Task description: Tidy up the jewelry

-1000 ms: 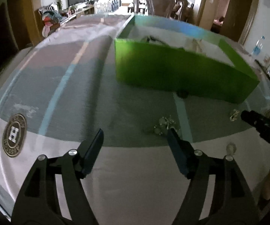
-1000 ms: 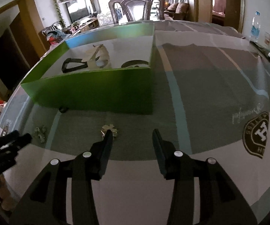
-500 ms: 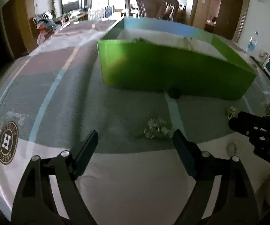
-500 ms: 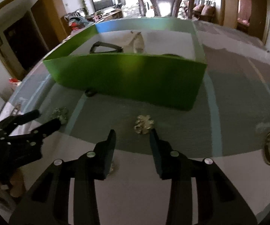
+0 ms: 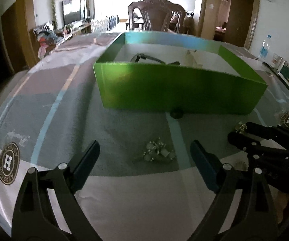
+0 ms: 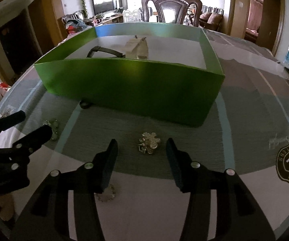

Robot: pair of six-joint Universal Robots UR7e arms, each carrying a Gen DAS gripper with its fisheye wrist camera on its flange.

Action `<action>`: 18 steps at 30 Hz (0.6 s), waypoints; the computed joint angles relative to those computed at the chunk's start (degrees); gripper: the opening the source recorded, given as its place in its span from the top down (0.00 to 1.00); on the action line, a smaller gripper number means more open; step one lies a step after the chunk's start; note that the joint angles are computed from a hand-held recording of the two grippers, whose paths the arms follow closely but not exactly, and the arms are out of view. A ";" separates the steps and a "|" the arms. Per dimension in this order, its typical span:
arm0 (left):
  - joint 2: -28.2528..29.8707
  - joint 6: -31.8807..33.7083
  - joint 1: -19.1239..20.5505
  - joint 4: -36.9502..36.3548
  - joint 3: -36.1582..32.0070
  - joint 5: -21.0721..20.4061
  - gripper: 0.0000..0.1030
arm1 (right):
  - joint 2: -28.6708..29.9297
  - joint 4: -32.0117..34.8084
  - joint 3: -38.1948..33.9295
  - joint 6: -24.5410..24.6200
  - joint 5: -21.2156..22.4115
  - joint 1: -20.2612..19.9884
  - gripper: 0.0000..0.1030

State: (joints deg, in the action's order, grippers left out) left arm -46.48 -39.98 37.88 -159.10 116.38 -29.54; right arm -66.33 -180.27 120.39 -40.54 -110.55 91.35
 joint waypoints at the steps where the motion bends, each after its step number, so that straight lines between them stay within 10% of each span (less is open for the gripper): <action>1: -0.12 -0.19 0.43 0.41 -0.19 -0.86 0.12 | -0.06 0.03 0.09 -0.15 0.10 0.04 0.57; 12: -0.31 -2.23 2.21 5.03 -1.65 -4.00 0.07 | -1.05 1.89 1.24 -4.30 -0.90 0.94 0.75; 18: -0.41 -2.94 2.03 6.45 -2.05 -4.05 0.04 | -0.54 0.16 1.03 -3.20 -2.30 0.91 0.49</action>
